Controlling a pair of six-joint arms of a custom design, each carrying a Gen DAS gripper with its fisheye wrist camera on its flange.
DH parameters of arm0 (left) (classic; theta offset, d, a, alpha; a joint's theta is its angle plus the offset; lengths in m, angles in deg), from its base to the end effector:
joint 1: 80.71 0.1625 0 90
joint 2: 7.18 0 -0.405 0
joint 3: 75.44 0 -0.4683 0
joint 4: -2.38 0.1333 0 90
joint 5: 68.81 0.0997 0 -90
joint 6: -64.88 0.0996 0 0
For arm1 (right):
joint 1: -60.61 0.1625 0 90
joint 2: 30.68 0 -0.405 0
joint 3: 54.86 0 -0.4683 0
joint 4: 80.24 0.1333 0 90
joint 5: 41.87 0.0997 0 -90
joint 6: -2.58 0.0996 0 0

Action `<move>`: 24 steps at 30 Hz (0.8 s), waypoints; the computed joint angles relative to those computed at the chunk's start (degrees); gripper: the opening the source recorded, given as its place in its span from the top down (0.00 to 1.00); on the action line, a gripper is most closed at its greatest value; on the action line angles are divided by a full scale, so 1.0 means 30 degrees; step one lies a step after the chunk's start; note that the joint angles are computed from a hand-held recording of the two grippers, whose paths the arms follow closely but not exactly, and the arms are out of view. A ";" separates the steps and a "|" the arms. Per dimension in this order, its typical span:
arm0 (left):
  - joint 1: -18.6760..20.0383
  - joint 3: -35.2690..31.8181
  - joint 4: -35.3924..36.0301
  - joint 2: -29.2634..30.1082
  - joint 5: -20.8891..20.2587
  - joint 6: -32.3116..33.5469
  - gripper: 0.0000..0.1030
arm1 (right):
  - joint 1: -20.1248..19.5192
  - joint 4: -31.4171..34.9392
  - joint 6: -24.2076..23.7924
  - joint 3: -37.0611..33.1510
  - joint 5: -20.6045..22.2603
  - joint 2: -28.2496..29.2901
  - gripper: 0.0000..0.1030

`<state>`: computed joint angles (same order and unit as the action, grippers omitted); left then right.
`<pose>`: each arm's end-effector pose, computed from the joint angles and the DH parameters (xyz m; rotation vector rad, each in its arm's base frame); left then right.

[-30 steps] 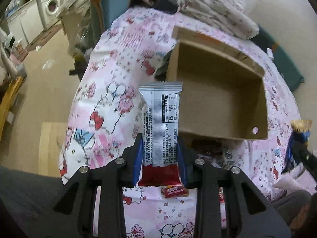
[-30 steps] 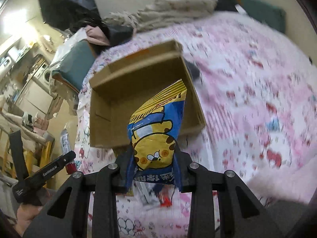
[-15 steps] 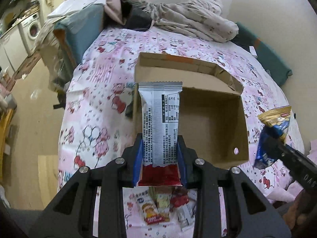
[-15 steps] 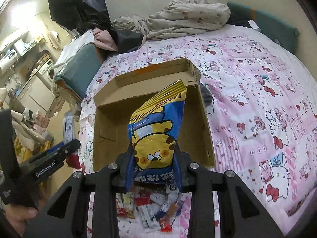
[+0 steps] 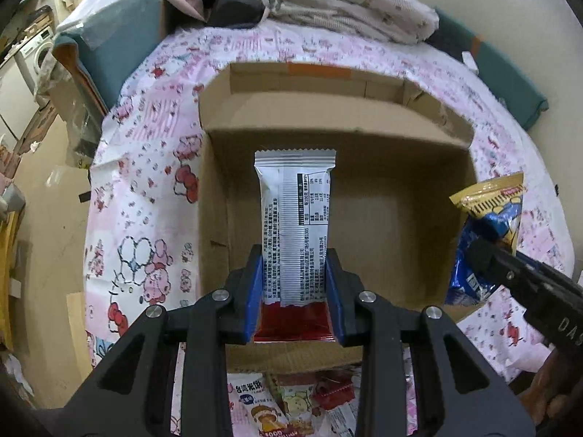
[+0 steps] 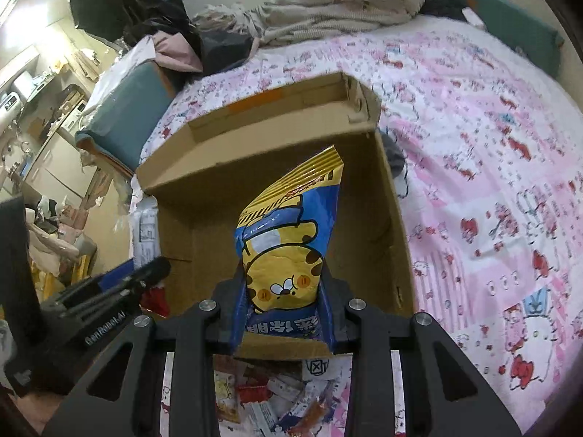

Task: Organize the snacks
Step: 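Carry both snacks over the box and release them inside with both tools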

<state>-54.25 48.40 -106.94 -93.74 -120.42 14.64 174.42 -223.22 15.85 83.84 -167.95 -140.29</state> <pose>-0.3317 -0.3831 0.1781 0.4219 2.4427 -0.5081 0.2286 -0.3331 0.2831 0.0596 -2.5719 0.7806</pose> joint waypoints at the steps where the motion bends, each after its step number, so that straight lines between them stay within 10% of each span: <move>1: 0.0093 0.0065 -0.0119 0.0105 -0.0056 0.0081 0.73 | -0.0408 -0.0102 -0.0083 0.0123 0.0398 0.0007 0.67; 24: 0.0128 0.0264 -0.1373 0.1850 -0.0100 0.1922 0.73 | -0.3430 -0.0289 -0.0333 0.0889 0.2609 0.0714 0.66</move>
<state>-53.87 49.20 -111.05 -88.19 -120.72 20.41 164.13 -224.08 14.85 86.50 -160.13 -138.15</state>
